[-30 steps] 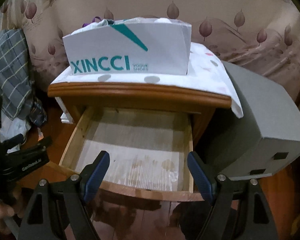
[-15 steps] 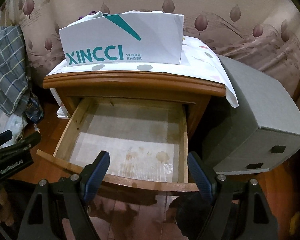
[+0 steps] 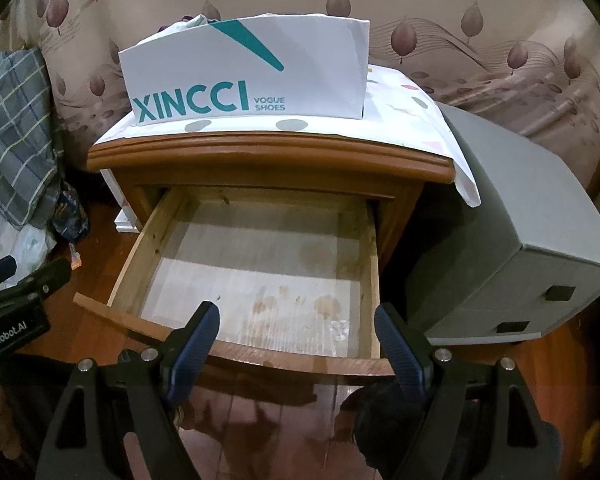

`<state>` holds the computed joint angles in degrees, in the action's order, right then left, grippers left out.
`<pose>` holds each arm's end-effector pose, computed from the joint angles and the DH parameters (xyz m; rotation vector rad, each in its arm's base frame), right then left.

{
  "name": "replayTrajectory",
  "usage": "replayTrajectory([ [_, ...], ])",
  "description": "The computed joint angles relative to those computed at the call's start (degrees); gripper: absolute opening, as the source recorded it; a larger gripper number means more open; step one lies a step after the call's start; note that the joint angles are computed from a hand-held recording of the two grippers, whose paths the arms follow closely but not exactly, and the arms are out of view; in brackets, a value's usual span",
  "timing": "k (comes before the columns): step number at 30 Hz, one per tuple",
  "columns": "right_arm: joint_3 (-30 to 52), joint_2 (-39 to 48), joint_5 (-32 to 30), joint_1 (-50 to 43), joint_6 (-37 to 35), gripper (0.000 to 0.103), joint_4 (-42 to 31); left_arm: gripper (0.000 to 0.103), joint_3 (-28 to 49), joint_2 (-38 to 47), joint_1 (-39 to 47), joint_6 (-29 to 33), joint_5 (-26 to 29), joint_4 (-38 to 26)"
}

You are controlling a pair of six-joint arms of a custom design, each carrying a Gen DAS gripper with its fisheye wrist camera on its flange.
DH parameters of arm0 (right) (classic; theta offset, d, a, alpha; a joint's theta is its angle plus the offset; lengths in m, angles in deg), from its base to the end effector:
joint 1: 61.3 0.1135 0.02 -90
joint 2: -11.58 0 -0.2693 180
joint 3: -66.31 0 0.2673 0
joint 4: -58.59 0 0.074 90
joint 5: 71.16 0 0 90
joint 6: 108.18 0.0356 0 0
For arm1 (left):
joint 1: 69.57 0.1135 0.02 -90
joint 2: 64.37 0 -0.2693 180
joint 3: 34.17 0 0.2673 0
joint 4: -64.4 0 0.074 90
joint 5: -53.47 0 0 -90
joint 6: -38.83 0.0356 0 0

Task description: Take underwear out of drawer

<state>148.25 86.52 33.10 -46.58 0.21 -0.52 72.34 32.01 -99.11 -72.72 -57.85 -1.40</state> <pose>0.2749 0.0632 0.3205 0.1829 2.4355 -0.0539 0.3313 -0.1729 0.3396 0.0286 2.4504 0.0896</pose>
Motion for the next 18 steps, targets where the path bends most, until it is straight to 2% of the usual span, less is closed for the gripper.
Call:
replayTrajectory([
  [18,-0.1,0.5,0.0,0.5,0.0,0.082,-0.5,0.089,0.3,0.2,-0.5,-0.2,0.3,-0.2],
])
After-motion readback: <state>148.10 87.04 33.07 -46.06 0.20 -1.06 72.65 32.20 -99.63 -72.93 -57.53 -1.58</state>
